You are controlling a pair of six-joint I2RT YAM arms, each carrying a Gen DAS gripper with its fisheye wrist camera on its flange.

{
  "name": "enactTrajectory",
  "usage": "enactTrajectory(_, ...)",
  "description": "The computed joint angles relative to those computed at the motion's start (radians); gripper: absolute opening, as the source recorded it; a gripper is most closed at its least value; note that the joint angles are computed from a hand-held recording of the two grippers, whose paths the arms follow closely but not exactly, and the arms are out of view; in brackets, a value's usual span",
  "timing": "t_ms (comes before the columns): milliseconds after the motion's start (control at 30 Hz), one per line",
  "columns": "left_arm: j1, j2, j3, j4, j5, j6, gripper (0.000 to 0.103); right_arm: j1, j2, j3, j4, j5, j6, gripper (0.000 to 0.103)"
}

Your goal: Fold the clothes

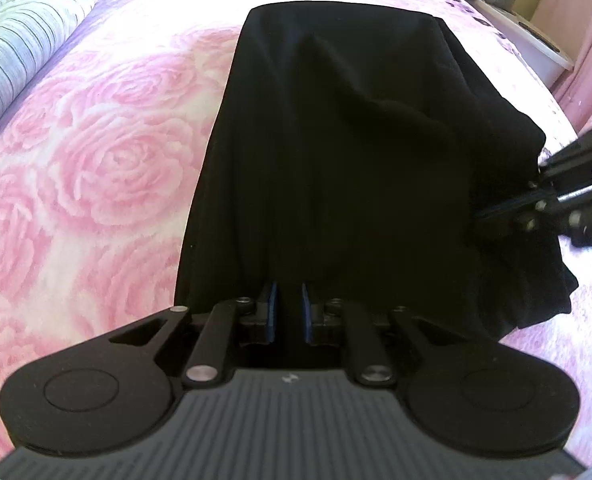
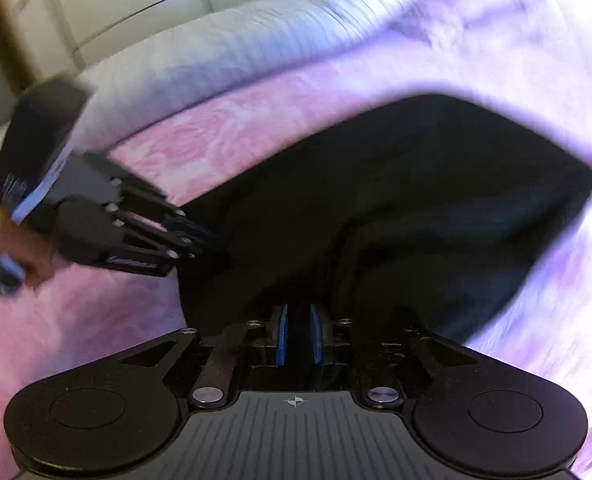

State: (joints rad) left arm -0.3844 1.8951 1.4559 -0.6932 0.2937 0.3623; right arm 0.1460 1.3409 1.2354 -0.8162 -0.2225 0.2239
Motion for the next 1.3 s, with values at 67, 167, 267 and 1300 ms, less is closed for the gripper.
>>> enactTrajectory(67, 0.001, 0.005, 0.004, -0.003, 0.002, 0.008, 0.011, -0.102, -0.03, -0.025, -0.05, -0.092, 0.035, 0.0)
enactTrajectory(167, 0.008, 0.02, 0.031, -0.029, 0.013, 0.031, 0.011, -0.167, -0.088, -0.046, -0.164, -0.063, 0.001, 0.0)
enactTrajectory(267, 0.009, 0.008, 0.047, -0.062, 0.001, 0.077, 0.011, -0.179, -0.16, -0.026, -0.265, -0.039, -0.031, 0.0)
enactTrajectory(1300, -0.075, -0.376, -0.554, 0.411, -0.202, 1.084, 0.051, 0.565, -0.138, -0.173, -0.044, 0.484, -0.521, 0.069)
